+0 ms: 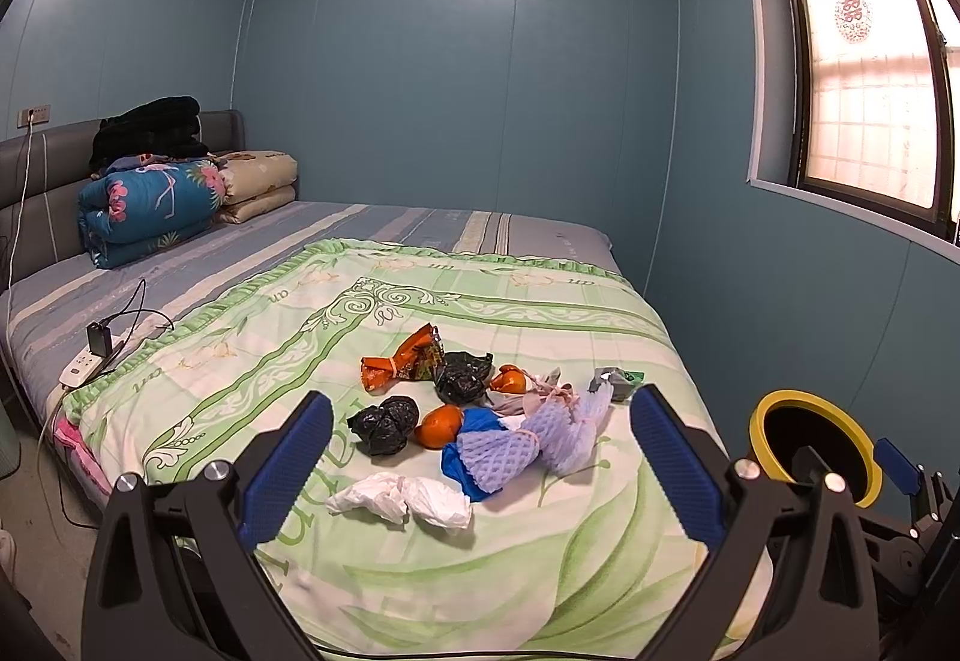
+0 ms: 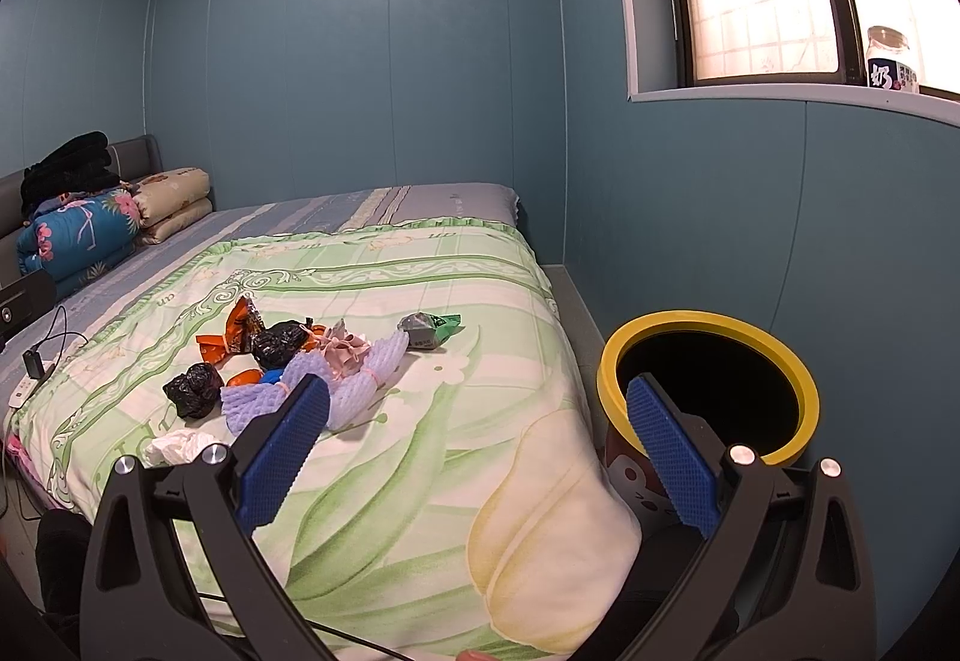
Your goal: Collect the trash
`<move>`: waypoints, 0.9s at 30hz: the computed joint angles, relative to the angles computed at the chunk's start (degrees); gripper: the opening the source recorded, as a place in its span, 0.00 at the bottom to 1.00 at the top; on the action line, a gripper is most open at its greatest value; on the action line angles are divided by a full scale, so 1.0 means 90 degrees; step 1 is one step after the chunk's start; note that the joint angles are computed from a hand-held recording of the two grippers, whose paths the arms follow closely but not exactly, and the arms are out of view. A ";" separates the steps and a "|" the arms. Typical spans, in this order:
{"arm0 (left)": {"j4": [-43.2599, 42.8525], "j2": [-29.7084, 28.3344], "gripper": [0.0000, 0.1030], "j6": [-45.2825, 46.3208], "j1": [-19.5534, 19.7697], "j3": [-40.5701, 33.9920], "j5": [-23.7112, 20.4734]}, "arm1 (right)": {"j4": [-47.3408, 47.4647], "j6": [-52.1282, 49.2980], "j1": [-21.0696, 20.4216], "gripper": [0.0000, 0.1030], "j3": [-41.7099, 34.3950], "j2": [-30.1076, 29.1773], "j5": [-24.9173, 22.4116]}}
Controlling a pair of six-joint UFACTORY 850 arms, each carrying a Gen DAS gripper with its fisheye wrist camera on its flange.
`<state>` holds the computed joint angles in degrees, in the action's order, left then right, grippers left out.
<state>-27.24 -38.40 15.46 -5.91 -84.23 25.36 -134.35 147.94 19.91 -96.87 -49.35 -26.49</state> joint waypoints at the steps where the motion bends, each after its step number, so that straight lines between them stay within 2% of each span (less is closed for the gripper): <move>1: 0.0010 0.0009 0.93 -0.0006 0.0000 0.0021 0.0016 | -0.0013 0.0005 0.0000 0.92 0.0006 0.0000 -0.0009; 27: 0.0059 0.0012 0.93 -0.0018 0.0037 -0.0022 -0.0094 | 0.0125 -0.0117 0.0012 0.92 -0.0128 -0.0059 0.0062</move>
